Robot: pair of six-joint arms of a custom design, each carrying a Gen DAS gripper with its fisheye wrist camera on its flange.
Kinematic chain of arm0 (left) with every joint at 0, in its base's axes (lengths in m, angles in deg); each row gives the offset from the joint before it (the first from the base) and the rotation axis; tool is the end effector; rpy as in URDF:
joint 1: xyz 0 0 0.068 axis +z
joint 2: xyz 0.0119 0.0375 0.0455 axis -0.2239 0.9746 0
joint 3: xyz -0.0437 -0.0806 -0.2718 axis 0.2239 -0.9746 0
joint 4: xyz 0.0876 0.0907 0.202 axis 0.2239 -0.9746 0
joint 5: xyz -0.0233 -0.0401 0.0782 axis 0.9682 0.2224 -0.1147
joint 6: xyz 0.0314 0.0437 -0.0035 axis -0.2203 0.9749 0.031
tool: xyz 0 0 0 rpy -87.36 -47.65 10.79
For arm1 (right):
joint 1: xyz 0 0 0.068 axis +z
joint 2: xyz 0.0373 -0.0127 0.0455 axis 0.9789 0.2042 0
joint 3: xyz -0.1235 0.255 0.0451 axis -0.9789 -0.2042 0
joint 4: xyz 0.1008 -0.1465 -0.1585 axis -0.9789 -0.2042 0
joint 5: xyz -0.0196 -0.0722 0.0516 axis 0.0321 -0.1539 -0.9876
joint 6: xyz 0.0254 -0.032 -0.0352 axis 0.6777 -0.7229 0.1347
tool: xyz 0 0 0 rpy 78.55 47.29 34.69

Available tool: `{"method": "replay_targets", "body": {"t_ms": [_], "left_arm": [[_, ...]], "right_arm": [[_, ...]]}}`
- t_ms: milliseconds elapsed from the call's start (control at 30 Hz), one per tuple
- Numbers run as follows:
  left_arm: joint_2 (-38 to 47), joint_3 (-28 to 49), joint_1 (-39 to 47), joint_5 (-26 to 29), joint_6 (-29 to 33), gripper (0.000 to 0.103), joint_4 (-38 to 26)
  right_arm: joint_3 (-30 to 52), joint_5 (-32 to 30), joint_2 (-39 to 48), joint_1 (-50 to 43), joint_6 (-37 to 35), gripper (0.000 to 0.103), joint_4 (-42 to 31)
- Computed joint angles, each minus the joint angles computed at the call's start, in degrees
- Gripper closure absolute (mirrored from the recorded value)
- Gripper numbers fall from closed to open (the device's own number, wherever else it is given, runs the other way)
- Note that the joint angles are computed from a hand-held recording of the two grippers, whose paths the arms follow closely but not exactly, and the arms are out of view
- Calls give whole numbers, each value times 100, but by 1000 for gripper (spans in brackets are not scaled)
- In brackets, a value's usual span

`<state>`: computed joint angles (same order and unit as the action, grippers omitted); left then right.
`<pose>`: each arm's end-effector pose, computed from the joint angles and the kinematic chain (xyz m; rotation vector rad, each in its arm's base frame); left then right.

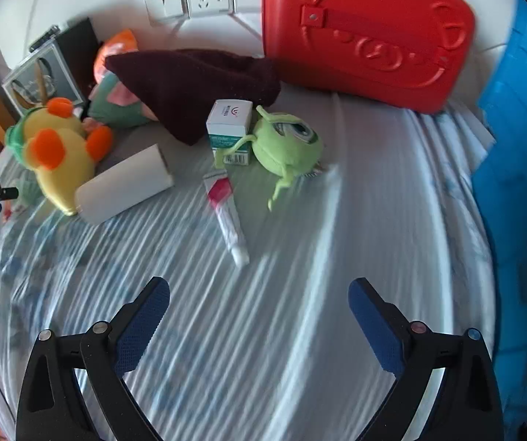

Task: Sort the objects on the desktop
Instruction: 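Grasp the white box with the left gripper while the right grasps the toothpaste tube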

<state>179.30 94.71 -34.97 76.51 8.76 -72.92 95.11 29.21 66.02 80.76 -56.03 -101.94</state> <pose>0.2976 -0.1127 0.1951 -0.6086 2.7317 0.0209 0.2180 0.0107 0.2259 -0.2845 2.6683 0.0068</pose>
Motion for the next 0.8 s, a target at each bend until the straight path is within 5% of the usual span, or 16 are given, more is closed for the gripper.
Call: {"method": "replay_targets", "body": {"t_ms": [467, 667, 800], "left_arm": [[363, 707, 564, 556, 310, 32, -23], [845, 1225, 469, 268, 386, 30, -610], [1134, 1362, 328, 9, 621, 20, -723]], "right_arm": [[575, 250, 1523, 649, -17, 4, 594], [605, 211, 1536, 668, -26, 4, 570], [608, 185, 1548, 648, -43, 4, 596]]}}
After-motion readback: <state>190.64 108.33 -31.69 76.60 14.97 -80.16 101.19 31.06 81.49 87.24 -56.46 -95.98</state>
